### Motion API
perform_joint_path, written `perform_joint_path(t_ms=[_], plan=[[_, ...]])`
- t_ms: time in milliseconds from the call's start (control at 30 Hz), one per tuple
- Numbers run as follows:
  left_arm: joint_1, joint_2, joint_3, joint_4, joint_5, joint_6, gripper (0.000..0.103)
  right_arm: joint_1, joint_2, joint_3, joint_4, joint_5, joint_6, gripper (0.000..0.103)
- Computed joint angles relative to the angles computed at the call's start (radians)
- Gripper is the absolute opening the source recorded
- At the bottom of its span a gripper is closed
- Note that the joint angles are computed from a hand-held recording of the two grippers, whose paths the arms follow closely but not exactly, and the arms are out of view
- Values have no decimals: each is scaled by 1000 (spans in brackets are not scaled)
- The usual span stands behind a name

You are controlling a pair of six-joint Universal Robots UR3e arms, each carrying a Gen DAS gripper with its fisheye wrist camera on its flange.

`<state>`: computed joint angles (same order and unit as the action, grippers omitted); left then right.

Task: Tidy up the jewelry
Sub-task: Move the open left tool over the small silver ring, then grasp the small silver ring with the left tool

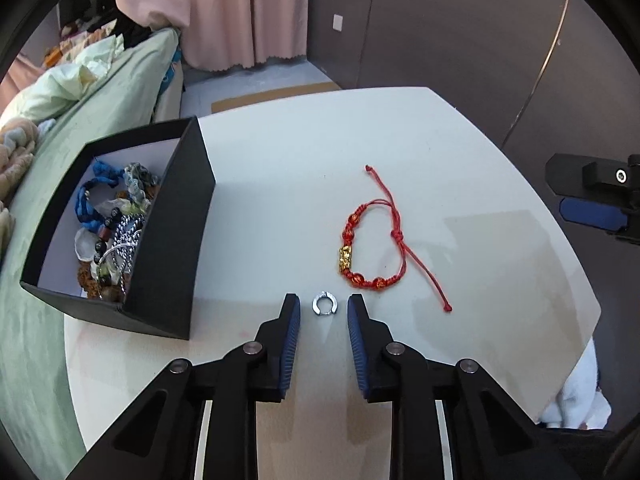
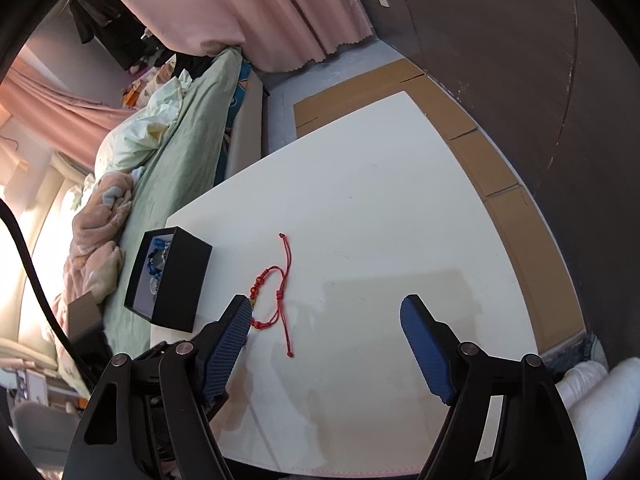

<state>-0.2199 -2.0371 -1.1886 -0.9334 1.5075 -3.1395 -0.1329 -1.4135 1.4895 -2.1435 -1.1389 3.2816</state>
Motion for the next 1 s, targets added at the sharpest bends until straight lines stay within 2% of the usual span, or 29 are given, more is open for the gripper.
perform_joint_path(t_ms=[167,233,267,600,967,1000], plan=[[-10,-15,16,1,21,10,25,0,2,-2,-3,-3,8,78],[-12,-15,15,4,26,11,14,4,5,-5,-5,-10,12,78],[-9,-15,15,2,19,11,13,8,9,-9,-5,-12,16,78],[33,65,-37,33,-41,-4,13,37,38,-24,-18,-11,40,74],[127,161,-56,28,-136,-25,13,108,139,-119,-2,-28,69,63],[140,170,-56,27,-147,-28,13,115,149,-131,0,-26,71,60]])
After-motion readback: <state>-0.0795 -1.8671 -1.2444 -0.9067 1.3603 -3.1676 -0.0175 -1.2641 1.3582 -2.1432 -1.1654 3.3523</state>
